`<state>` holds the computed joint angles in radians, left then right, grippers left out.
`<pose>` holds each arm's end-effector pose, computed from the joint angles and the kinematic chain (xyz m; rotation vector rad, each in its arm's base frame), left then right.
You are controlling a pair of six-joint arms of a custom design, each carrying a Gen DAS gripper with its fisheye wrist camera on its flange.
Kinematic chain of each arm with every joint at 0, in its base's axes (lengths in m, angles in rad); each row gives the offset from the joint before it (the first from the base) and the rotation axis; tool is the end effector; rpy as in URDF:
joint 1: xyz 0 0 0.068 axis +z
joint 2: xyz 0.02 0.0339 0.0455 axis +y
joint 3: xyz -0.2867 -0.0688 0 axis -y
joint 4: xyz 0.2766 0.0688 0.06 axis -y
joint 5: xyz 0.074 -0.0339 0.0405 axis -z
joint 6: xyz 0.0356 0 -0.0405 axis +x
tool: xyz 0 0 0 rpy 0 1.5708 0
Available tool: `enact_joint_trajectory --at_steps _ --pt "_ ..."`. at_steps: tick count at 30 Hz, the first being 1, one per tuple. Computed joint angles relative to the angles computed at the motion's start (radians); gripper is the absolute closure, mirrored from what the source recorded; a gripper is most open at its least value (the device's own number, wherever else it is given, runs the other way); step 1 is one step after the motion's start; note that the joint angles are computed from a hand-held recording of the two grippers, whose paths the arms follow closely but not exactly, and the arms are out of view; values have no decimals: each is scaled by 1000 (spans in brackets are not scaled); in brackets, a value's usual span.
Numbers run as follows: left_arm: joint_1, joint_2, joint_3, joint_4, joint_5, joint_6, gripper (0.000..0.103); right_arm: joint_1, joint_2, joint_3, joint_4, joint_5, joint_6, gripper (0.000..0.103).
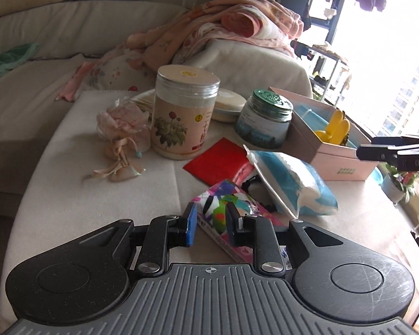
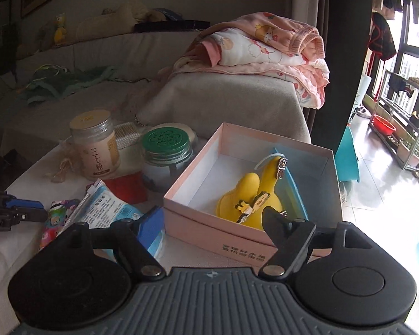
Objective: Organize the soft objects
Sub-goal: 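Grasp the pink ribbon bow with the left tool, then grasp the pink lace fabric with the right tool while the left tool holds the bow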
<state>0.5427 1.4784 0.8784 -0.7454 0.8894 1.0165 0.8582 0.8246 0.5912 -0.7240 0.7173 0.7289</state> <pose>0.2517 0.1195 0.1983 0.6599 2.2052 -0.5961 0.1265 0.1106 0.2360 0.1196 2.2328 -0.0825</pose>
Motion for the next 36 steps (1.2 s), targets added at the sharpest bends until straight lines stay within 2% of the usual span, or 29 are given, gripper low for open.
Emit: enact_joint_trajectory --at_steps 4,7,9,11,13,17,18,21,23,27,29,31,34,36 --pt "-19 2 36 200 -17 -203 79 36 53 7 44 -28 -21 25" --pt "-57 81 127 283 -26 -315 79 46 83 9 83 -32 -48 25" --pt "-93 147 198 306 -86 -398 79 42 97 10 99 -43 -46 25" --pt "-116 218 277 235 -126 -416 79 47 104 1 119 -52 -40 25" --pt "-132 251 288 219 -137 -399 79 43 125 -11 151 -73 -41 25" --pt "-192 224 174 378 -268 -361 78 26 191 -4 198 -105 -52 25" --pt "-199 219 149 415 -292 -348 72 32 201 5 202 -93 -58 25" --pt "-189 230 120 464 -258 -317 72 58 229 59 212 -21 -119 25" --pt "-187 238 121 468 -243 -292 72 38 256 117 243 -20 -201 25" --pt "-183 262 156 433 -218 -319 74 -54 383 327 296 -143 -366 25" --pt "-169 276 170 411 -186 -304 82 -90 476 454 285 -202 -394 25" --pt "-136 294 190 366 -134 -301 84 -125 586 598 245 -278 -403 25" --pt "-66 303 175 358 -71 -269 85 -150 769 808 147 -357 -379 26" --pt "-23 305 176 338 -49 -234 85 -155 907 958 63 -382 -405 32"
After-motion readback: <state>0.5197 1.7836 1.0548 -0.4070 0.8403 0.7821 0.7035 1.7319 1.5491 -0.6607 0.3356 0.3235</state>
